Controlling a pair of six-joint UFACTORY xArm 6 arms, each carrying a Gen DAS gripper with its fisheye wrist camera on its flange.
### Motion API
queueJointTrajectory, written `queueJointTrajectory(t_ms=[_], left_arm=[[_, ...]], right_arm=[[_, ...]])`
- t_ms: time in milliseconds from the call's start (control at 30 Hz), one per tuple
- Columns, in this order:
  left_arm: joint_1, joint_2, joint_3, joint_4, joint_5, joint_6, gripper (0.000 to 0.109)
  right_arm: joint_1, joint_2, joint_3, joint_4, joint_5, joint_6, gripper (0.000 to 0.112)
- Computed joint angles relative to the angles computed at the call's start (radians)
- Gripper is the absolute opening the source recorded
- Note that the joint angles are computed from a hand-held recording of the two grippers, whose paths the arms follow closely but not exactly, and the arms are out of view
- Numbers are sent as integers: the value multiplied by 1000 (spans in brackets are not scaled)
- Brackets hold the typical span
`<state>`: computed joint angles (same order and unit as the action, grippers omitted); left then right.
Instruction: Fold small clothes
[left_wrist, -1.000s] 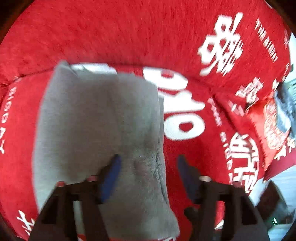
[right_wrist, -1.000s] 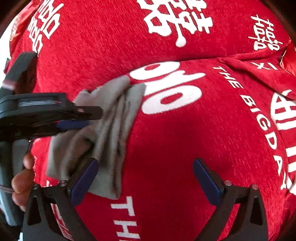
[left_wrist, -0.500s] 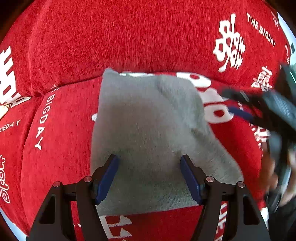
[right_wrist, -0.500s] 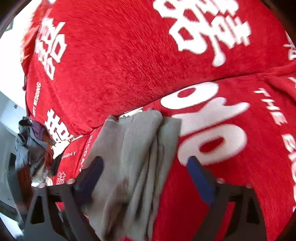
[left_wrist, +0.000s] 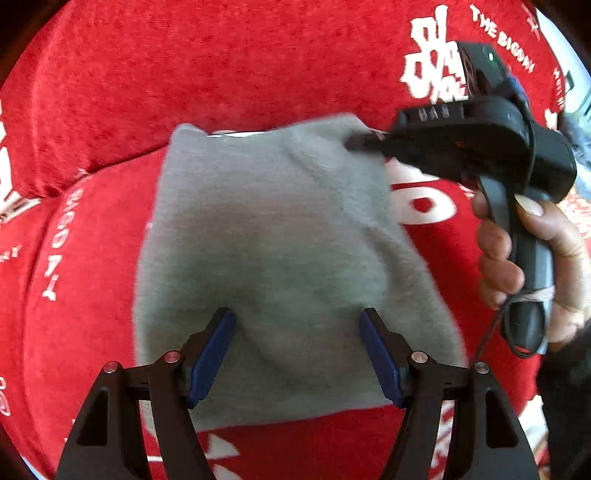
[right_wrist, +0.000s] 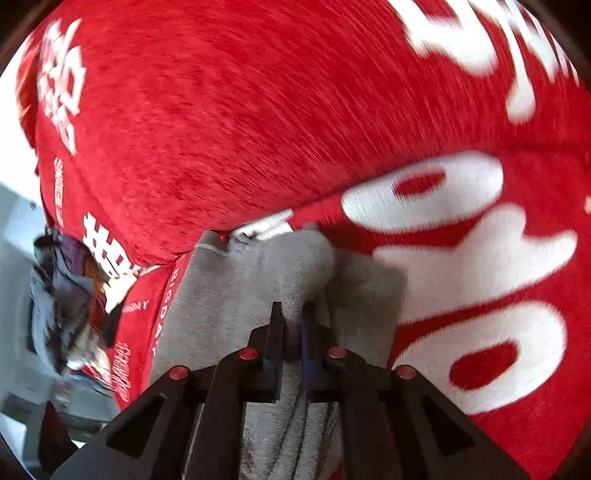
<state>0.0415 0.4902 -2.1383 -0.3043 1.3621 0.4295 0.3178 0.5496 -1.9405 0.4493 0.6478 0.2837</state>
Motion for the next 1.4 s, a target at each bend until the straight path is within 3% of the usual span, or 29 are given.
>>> queueJointTrajectory(t_ms=[133, 267, 400, 467, 500, 600, 733, 900, 967, 1133, 1200, 1267, 1400], left_arm=[[-22, -9, 25, -9, 31, 41, 70], [-43, -39, 109, 22, -28, 53, 70], [-52, -66, 158, 33, -64, 77, 74], [-50, -55, 134, 33, -41, 80, 74], [-43, -37, 96, 22, -7, 71, 74], [10, 30, -61, -52, 117, 47, 74], [105, 18, -94, -116, 145, 69, 74], [170, -48, 37, -39, 38, 168, 74], [179, -114, 172, 1, -43, 225, 74], [192, -178, 332, 11, -112, 290, 74], [186, -174, 348, 21, -145, 276, 74], [192, -162, 337, -3, -161, 255, 74], [223, -123, 254, -115, -108, 223, 74]], right_arm=[[5, -32, 11, -65, -64, 7, 8], [-4, 72, -119, -178, 97, 106, 8], [-10, 80, -71, -118, 52, 131, 11], [-15, 70, -64, -123, 66, 167, 29], [-17, 56, -47, -131, 64, 180, 32], [-7, -77, 109, -148, -14, 178, 34], [46, -310, 382, -105, -126, 104, 63], [138, -471, 595, -52, -182, 61, 63], [172, -476, 617, -42, -189, 41, 63], [191, -454, 616, -73, -162, 66, 57], [193, -416, 579, -72, -117, 52, 41], [197, -383, 534, -137, -64, 81, 9], [205, -397, 529, -205, -65, 147, 7]])
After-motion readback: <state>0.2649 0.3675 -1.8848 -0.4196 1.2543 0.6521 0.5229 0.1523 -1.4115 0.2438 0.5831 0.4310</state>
